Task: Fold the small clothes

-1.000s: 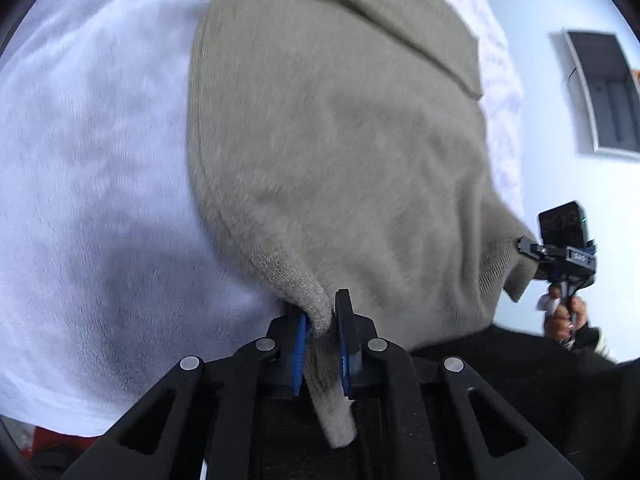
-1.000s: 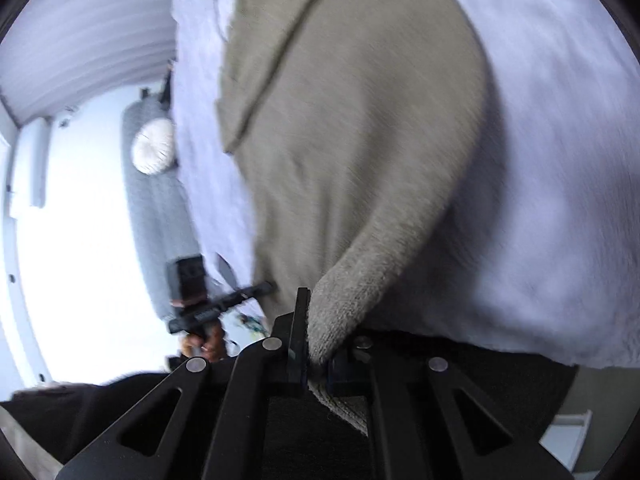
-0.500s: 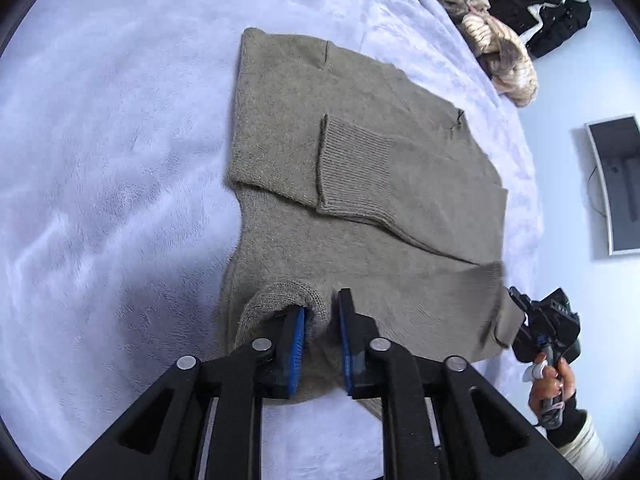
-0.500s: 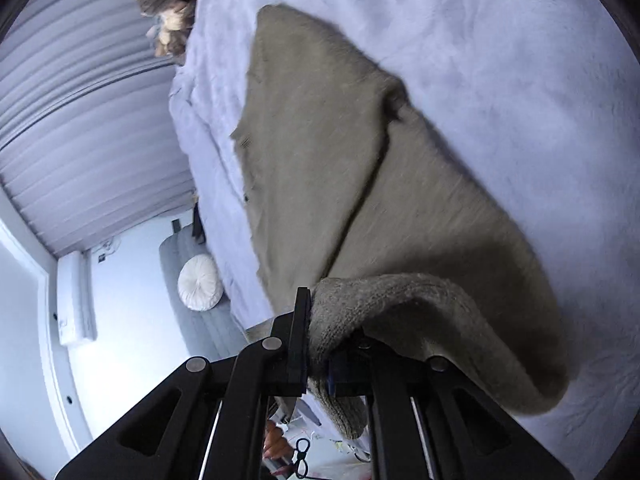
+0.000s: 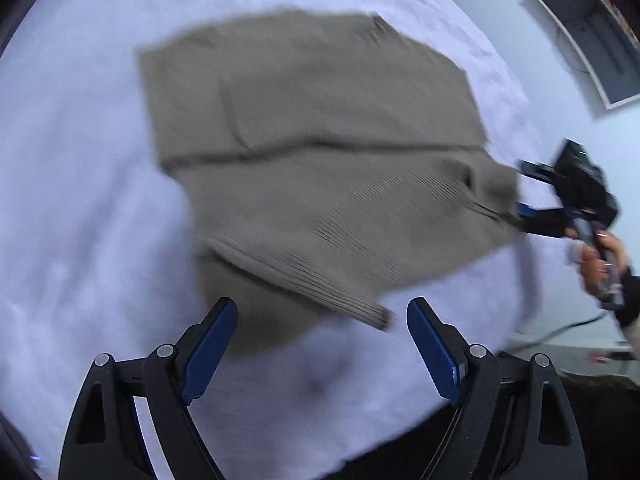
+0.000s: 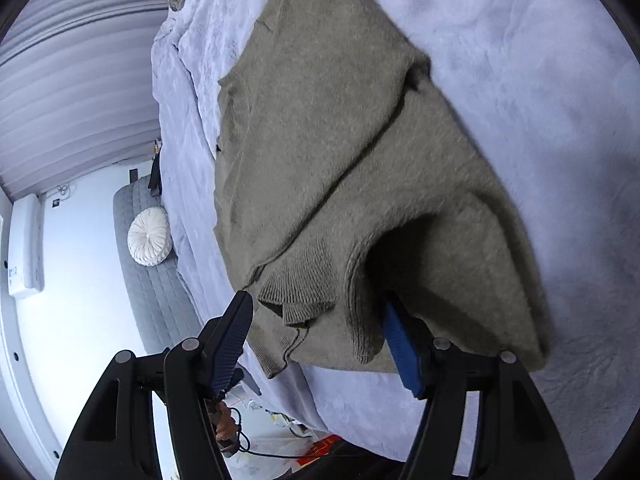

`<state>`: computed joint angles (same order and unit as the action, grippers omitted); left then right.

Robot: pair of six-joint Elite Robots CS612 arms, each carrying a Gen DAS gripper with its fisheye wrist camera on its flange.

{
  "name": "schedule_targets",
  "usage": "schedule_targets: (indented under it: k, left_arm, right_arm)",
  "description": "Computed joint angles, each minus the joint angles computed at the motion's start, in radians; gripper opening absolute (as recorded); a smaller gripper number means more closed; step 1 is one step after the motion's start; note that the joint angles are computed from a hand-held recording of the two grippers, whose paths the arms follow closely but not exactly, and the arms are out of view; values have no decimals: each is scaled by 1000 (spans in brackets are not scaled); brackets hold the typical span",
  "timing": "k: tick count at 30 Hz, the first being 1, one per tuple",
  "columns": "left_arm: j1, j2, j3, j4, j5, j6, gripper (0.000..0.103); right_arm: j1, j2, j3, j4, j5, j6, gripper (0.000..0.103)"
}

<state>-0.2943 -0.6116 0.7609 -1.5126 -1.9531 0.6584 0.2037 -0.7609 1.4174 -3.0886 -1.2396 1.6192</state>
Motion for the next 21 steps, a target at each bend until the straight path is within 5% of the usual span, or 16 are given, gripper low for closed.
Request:
schedule_targets:
  k: [2, 3, 7, 9, 12, 16, 21]
  left_arm:
    - [-8, 17, -11, 61, -34, -25, 87]
    - [-12, 14, 8, 28, -40, -55, 87]
    - [-9, 20, 27, -126, -137, -254, 87]
    - [-5, 28, 23, -258, -155, -380, 87]
    - [-6, 44, -5, -382, -114, -472, 87]
    - [-11, 51, -30, -463, -23, -392, 87]
    - [-20, 124, -174, -318, 39, -238, 87]
  right_arm:
    - [5, 13, -12, 25, -3, 11, 63]
    - [9, 21, -17, 14, -19, 21, 54]
    - [12, 59, -49, -112, -89, 71, 53]
    - [9, 65, -74, -102, -119, 60, 73]
    - [-2, 56, -81, -76, -151, 25, 80]
    - [-10, 2, -98, 183, -186, -178, 80]
    - [-7, -5, -202, 558, -231, -467, 80]
